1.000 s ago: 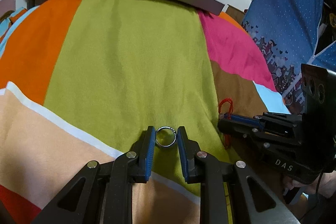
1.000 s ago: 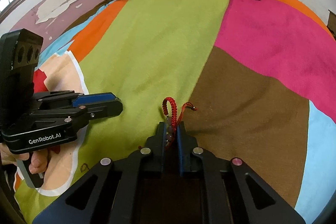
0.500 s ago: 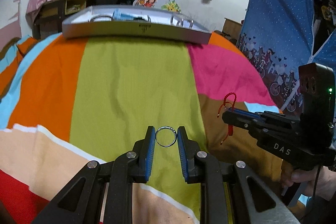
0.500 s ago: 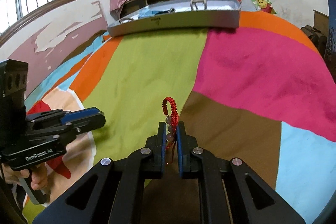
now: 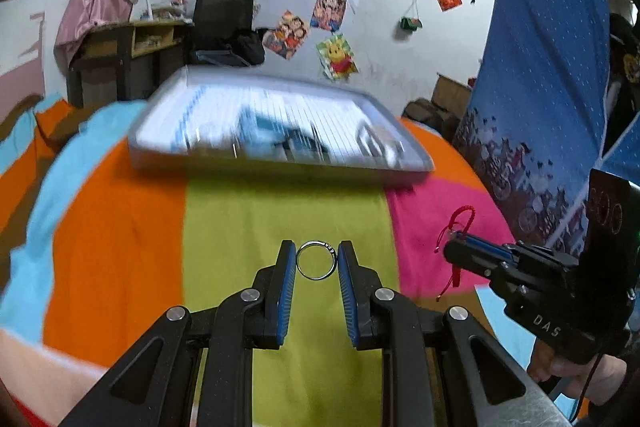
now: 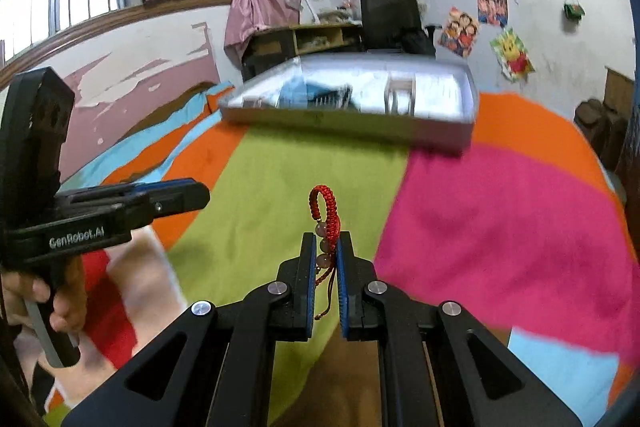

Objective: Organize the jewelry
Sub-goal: 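Carry ring into tray with left tool while right carries red cord, then open both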

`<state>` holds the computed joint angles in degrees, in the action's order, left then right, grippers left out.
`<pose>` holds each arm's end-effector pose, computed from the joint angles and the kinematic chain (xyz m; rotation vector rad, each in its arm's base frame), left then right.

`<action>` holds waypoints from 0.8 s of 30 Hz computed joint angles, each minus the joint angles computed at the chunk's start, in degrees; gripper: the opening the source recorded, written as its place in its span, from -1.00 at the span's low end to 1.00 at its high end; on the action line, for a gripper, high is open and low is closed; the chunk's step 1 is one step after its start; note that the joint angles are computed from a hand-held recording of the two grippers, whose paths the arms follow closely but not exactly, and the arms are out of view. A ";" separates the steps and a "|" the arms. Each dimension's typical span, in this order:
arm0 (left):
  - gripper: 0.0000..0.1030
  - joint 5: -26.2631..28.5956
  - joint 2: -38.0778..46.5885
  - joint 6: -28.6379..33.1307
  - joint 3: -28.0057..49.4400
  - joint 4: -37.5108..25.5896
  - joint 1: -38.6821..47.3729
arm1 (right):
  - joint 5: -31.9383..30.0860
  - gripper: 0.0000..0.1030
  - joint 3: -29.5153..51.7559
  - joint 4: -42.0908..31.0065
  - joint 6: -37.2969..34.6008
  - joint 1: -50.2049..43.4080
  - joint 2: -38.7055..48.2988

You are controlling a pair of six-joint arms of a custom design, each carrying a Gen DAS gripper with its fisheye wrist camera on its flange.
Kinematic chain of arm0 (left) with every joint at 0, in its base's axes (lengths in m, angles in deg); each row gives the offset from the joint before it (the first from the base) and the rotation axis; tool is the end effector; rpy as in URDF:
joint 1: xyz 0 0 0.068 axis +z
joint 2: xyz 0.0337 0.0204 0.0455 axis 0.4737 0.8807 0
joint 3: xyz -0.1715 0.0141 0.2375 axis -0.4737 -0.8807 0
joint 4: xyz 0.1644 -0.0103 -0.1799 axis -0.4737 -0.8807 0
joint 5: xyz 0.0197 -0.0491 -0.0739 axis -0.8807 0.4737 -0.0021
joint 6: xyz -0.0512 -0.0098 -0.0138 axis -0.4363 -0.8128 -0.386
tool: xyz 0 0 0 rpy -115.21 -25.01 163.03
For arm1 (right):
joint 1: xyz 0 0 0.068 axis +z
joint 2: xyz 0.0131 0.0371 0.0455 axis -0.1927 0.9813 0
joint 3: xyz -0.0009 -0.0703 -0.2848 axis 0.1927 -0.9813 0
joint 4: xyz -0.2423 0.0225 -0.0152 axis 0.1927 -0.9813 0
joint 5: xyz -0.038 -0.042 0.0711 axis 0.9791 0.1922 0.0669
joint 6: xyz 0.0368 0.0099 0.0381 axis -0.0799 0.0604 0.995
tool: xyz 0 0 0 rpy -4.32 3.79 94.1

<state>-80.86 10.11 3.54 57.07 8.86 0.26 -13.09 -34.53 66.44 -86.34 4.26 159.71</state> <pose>0.2070 -0.1007 0.3007 -0.0580 2.1580 -0.2700 0.2424 0.0776 0.2827 -0.5193 2.1042 0.4513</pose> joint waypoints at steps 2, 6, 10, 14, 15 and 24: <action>-0.60 2.31 2.14 2.38 3.58 0.00 4.28 | -0.11 -0.83 4.56 0.12 1.29 0.19 3.00; -0.60 6.12 7.23 4.54 10.04 1.12 12.32 | -0.56 -0.83 16.58 -0.67 4.22 0.51 11.70; -0.60 9.15 13.21 4.18 15.44 1.69 18.45 | 0.51 -0.83 30.22 -3.24 7.46 2.10 21.99; -0.60 9.51 18.28 4.02 18.12 1.70 21.34 | 3.05 -0.83 38.46 -5.99 8.50 4.17 29.49; -0.60 9.79 19.39 3.89 18.56 1.61 22.03 | 3.49 -0.83 40.11 -6.73 8.47 4.62 31.19; -0.60 11.58 23.47 3.91 19.58 1.16 23.93 | 6.77 -0.82 45.63 -9.11 7.28 7.85 38.20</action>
<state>-69.28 33.58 7.45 76.65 10.01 24.20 -6.32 11.10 57.33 -79.06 12.11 197.91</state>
